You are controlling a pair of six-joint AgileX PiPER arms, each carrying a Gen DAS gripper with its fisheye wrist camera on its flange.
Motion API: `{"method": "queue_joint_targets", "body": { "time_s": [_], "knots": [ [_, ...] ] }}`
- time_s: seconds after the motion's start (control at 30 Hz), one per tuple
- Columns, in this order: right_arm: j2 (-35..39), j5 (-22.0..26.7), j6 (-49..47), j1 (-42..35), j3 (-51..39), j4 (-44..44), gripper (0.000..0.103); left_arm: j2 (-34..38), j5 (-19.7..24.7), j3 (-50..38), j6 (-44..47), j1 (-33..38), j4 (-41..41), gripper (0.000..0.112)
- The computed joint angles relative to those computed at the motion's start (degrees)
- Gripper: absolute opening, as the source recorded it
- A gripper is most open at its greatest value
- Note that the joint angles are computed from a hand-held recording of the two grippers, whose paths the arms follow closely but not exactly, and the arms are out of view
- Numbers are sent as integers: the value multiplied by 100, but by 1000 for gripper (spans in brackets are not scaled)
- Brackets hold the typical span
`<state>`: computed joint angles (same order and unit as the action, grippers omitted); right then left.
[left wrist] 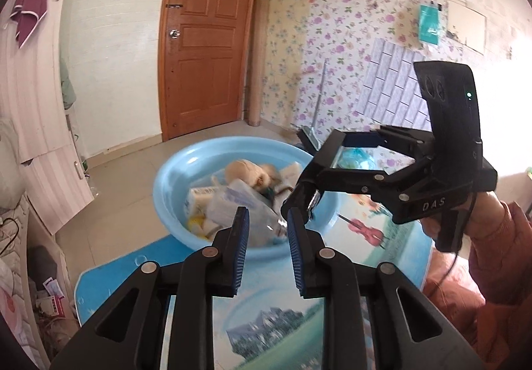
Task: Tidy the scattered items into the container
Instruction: 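Lift the black bottle with both grippers and carry it over the basin, then open both grippers to drop the black bottle into the basin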
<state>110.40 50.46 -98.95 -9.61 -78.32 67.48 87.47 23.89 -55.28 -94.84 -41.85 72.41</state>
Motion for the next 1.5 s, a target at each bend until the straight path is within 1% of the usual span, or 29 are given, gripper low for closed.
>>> {"method": "queue_joint_targets", "body": {
  "time_s": [0.07, 0.2, 0.3, 0.37, 0.43, 0.5, 0.57, 0.63, 0.7, 0.83, 0.9, 0.97, 1.07, 1.13, 1.2, 1.33, 1.5],
  "knots": [
    [160, -98, 311, 106, -265, -81, 88, 119, -112, -131, 34, 199, -47, 23],
    [472, -221, 738, 251, -734, -157, 88, 315, -135, -333, -192, 424, 42, 33],
    [782, -351, 1197, 360, -1167, -354, 88, 483, -148, -555, 15, 561, -133, 34],
    [1071, -279, 1650, 398, -1597, -541, 88, 589, -142, -701, 180, 639, -262, 39],
    [1290, -211, 2003, 448, -1941, -696, 88, 670, -208, -779, 150, 732, -253, 50],
    [1381, -264, 2134, 500, -2067, -757, 88, 745, -253, -856, 182, 812, -321, 55],
    [1447, -330, 2213, 570, -2147, -811, 88, 866, -130, -986, 381, 850, -563, 62],
    [1489, -419, 2236, 620, -2145, -843, 88, 990, -8, -1115, 527, 862, -797, 74],
    [1547, -530, 2320, 674, -2140, -933, 88, 1053, 48, -1138, 526, 883, -882, 82],
    [1630, -809, 2513, 704, -2066, -1038, 89, 1166, 172, -1196, 479, 856, -979, 94],
    [1636, -829, 2500, 700, -2035, -1058, 89, 1221, 275, -1259, 536, 829, -1117, 96],
    [1541, -951, 2325, 705, -1844, -984, 90, 1245, 347, -1300, 614, 814, -1246, 98],
    [1445, -1161, 2343, 782, -1683, -1183, 91, 1272, 578, -1394, 750, 715, -1431, 101],
    [1399, -1222, 2405, 807, -1568, -1313, 94, 1256, 635, -1400, 795, 680, -1497, 101],
    [1387, -1170, 2447, 762, -1493, -1312, 95, 1264, 726, -1436, 831, 637, -1585, 101],
    [1332, -905, 2415, 580, -1313, -1116, 95, 1329, 1017, -1537, 967, 517, -1799, 102],
    [1024, -1112, 1963, 540, -824, -892, 95, 1333, 1356, -1600, 925, 290, -1863, 102]
  ]
}}
